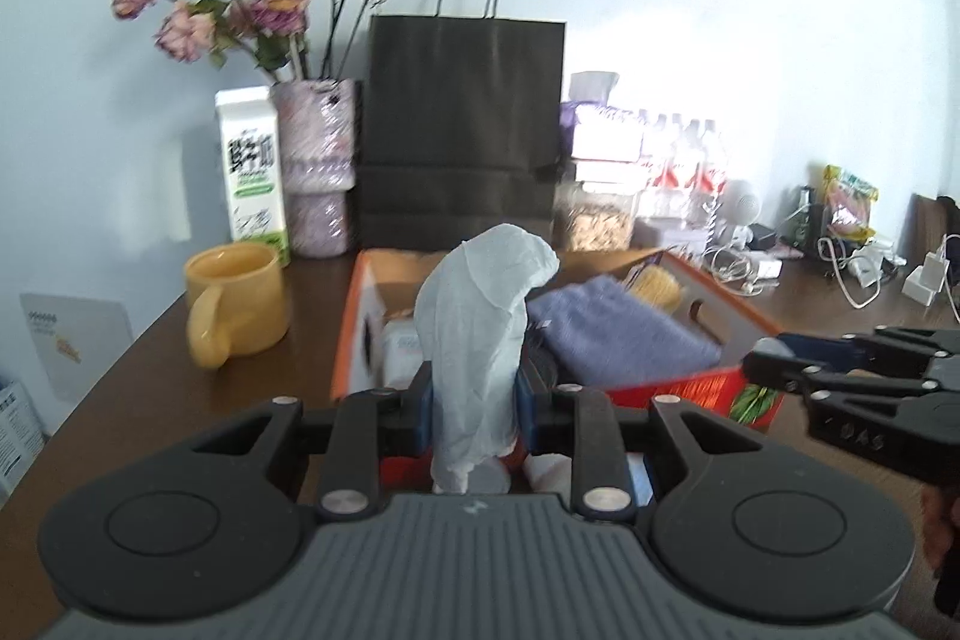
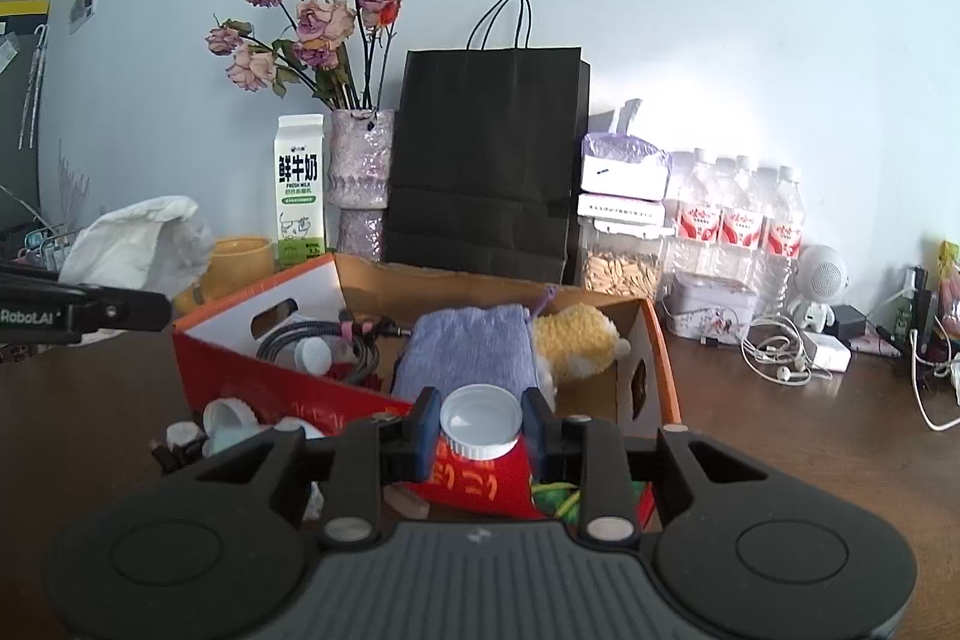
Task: Organize objects
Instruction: 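Carry the tissue and white cap over the box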
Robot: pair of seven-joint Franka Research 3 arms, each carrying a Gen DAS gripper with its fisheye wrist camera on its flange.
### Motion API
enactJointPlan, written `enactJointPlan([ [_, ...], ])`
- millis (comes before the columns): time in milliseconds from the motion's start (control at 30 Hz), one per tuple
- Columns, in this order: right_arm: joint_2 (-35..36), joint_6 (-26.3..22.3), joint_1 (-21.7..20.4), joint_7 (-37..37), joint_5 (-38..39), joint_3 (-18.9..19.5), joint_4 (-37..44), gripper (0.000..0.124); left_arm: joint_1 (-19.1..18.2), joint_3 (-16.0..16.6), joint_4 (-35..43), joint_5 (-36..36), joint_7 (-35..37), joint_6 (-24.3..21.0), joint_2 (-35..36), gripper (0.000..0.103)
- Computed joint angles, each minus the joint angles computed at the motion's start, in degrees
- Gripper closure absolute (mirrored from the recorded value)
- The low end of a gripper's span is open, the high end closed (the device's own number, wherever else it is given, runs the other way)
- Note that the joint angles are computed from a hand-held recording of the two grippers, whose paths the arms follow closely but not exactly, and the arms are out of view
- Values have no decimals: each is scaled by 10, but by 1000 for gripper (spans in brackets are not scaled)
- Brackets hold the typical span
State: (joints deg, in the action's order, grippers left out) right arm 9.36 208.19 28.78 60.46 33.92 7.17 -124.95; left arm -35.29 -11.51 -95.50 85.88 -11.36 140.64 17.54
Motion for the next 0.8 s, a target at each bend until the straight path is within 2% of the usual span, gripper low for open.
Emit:
enactJointPlan([
  [167, 27, -13, 11, -25, 16, -10, 51, 96, -2, 9, 53, -5, 25, 17, 35, 77],
  [433, 86, -35, 35, -55, 48, -34, 151, 96, -19, 44, 141, -25, 52, 34, 96, 77],
  [667, 146, -78, 70, -67, 85, -80, 243, 96, -31, 82, 231, -77, 91, 40, 160, 77],
  [800, 166, -100, 77, -50, 77, -98, 265, 96, -35, 101, 262, -110, 114, 51, 187, 77],
])
